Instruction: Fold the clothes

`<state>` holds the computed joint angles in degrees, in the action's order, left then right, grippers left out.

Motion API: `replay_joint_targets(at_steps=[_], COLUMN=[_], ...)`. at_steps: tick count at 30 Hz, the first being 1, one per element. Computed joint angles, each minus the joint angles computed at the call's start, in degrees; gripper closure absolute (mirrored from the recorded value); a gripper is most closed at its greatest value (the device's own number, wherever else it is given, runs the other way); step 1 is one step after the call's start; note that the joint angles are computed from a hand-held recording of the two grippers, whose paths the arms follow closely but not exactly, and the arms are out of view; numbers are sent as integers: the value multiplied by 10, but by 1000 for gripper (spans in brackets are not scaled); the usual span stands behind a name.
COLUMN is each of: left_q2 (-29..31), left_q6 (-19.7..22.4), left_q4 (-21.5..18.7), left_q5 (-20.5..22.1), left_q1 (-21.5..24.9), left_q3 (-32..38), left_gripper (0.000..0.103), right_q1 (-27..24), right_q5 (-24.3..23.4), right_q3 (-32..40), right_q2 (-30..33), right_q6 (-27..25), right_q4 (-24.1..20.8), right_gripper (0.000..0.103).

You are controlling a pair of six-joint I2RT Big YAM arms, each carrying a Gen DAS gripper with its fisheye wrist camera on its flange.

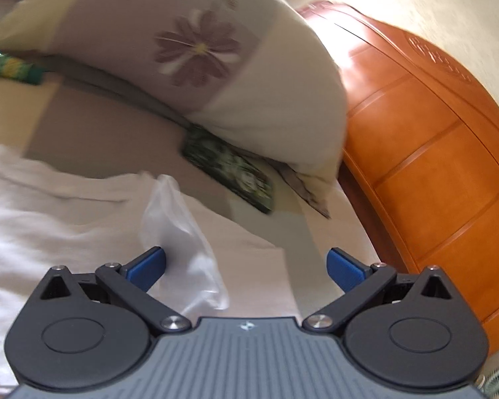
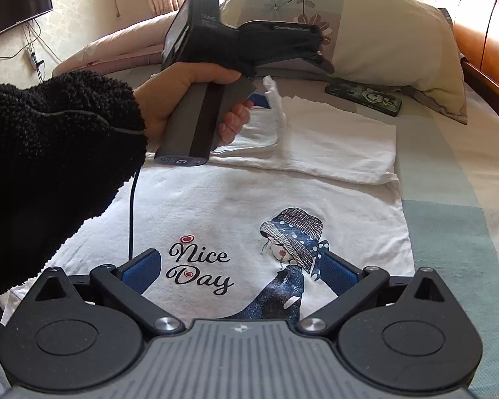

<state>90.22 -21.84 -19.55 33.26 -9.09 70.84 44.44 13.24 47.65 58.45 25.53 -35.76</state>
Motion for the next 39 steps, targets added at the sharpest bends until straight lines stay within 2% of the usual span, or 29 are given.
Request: replay_joint_targets(at_steps=[4, 6, 8, 11, 12, 15, 18, 24, 25, 28, 29, 32, 33, 35, 39], left_q2=[10, -8, -29, -64, -72, -82, -81, -62, -56, -30, -23, -27, -36, -48, -98], left_q6=[60, 112, 170, 239, 250, 246, 213, 152, 145, 136, 141, 176, 172, 158, 210], left_q4=[-68, -89, -117, -136, -136, -133, -108, -58, -55, -81, -96, -105, -105, -94, -95], left_q5=[37, 32, 21, 4, 1, 5, 10, 74, 89, 117, 118, 140, 133, 165, 177], left_q1=[-19, -16, -3, 36, 54, 114, 180, 278, 289, 309, 314, 336, 340, 350, 345], left_q3=[36, 31, 23, -6, -16, -37, -57, -77, -75, -63, -62, -72, -74, -81, -105], left_gripper=[1, 1, 1, 1, 1, 1, 1, 1, 1, 1, 1, 1, 1, 1, 1], right_q1=[-7, -10, -14, -16, -15, -13, -13, -10, -8, -2, 0, 4, 3, -3, -3], right_q5=[0, 0, -1, -2, -1, 2, 1, -17, -20, -23, -22, -17, -15, -23, -24], right_q3=[1, 2, 1, 1, 1, 6, 11, 36, 42, 62, 65, 71, 73, 73, 72], right_q2=[5, 8, 9, 11, 13, 23, 36, 81, 91, 120, 125, 141, 144, 147, 147], right_q6=[5, 9, 12, 17, 18, 21, 25, 38, 39, 33, 30, 24, 28, 36, 39], right_q4=[2, 3, 8, 16, 19, 28, 41, 62, 62, 58, 55, 43, 39, 39, 41], right_gripper=[0, 0, 0, 0, 0, 0, 0, 0, 0, 0, 0, 0, 0, 0, 0])
